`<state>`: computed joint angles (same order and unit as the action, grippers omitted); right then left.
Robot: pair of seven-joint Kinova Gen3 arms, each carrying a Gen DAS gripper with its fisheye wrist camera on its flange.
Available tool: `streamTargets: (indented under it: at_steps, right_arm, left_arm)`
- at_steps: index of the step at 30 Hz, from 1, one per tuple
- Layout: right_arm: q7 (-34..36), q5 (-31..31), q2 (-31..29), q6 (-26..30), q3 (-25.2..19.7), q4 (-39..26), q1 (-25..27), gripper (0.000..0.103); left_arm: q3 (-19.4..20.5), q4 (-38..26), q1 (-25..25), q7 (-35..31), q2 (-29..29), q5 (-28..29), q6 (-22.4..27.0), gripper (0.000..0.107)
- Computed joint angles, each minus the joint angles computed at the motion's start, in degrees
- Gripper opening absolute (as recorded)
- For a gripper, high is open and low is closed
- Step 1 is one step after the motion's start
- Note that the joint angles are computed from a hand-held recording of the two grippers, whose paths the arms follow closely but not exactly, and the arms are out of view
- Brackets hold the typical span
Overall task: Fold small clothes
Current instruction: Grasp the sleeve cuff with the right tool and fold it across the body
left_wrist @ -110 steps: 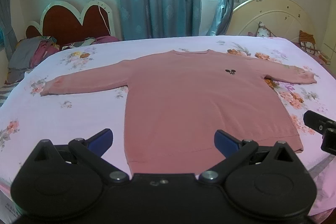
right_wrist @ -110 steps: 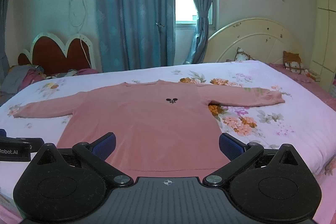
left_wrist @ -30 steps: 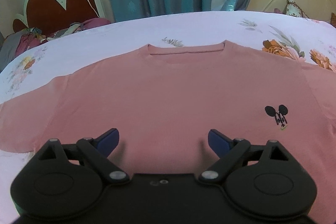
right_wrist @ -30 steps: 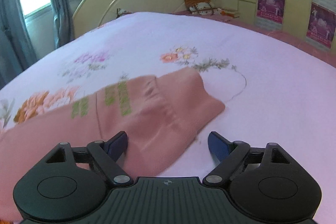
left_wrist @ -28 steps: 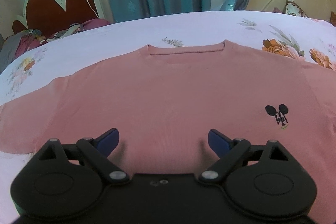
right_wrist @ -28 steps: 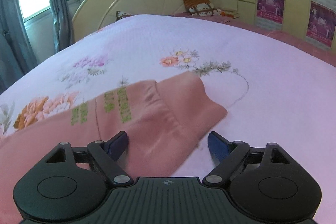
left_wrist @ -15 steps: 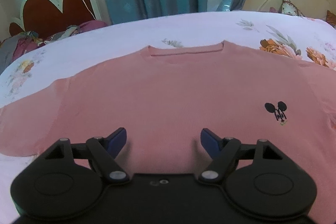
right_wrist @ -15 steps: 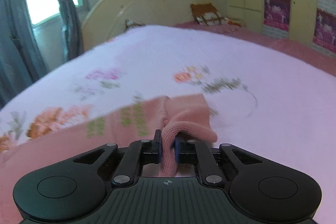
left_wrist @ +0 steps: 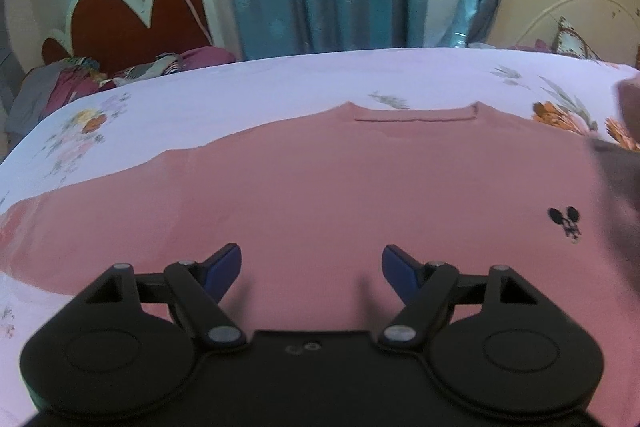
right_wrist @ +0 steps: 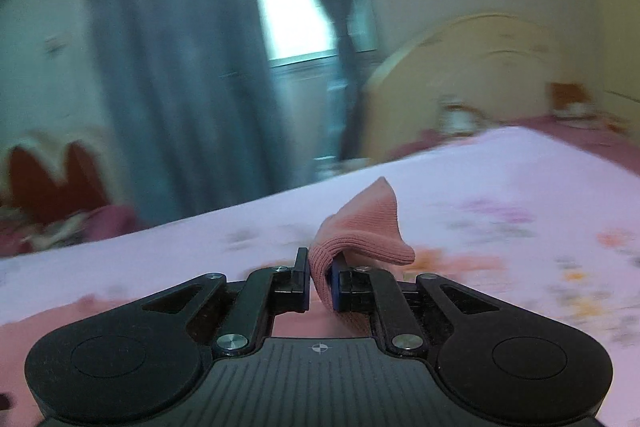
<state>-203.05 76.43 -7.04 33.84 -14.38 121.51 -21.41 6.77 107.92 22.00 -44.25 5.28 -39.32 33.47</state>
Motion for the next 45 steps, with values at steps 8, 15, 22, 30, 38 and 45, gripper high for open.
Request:
streamTargets:
  at_steps: [8,15,22,30,38,45]
  right_arm:
    - [-1.0,-1.0,13.6,-6.4,-0.4,-8.1,-8.5,0.009]
    - [4.2,-7.5,14.6,-12.2,3.0,-7.5,-10.2,0.072]
    - [-0.1,-9.0,7.0,-0.3,2.2,-1.6,-12.8,0.072]
    - [5.0,-17.7,0.9,12.0,-3.0,3.8,-9.6,0.072]
    - [3.3,-19.7,0.0,14.0,-5.4,7.3,-8.0,0.071]
    - [3.3,-19.4,2.0,10.7,-4.0,7.7,-7.4,0.056]
  left_arm:
    - [-0.2,0.8,-4.8,-3.4,-0.5,3.3,-2.2,0.076]
    - [15.2,0.4,-23.3,-18.8,-0.3,18.7,-5.7,0.079]
    - [33.5,-2.3,-39.0,-33.4,5.5,35.0,-7.1,0.083]
    - [30.0,-7.0,-34.2,-46.6,14.6,53.6,-6.8,0.049]
    - [21.6,-4.3,-27.2,-63.5,15.4,72.0,-13.9,0.007]
    - [35.8,-3.2,-39.9,-79.8,12.1,87.0,-19.0,0.007]
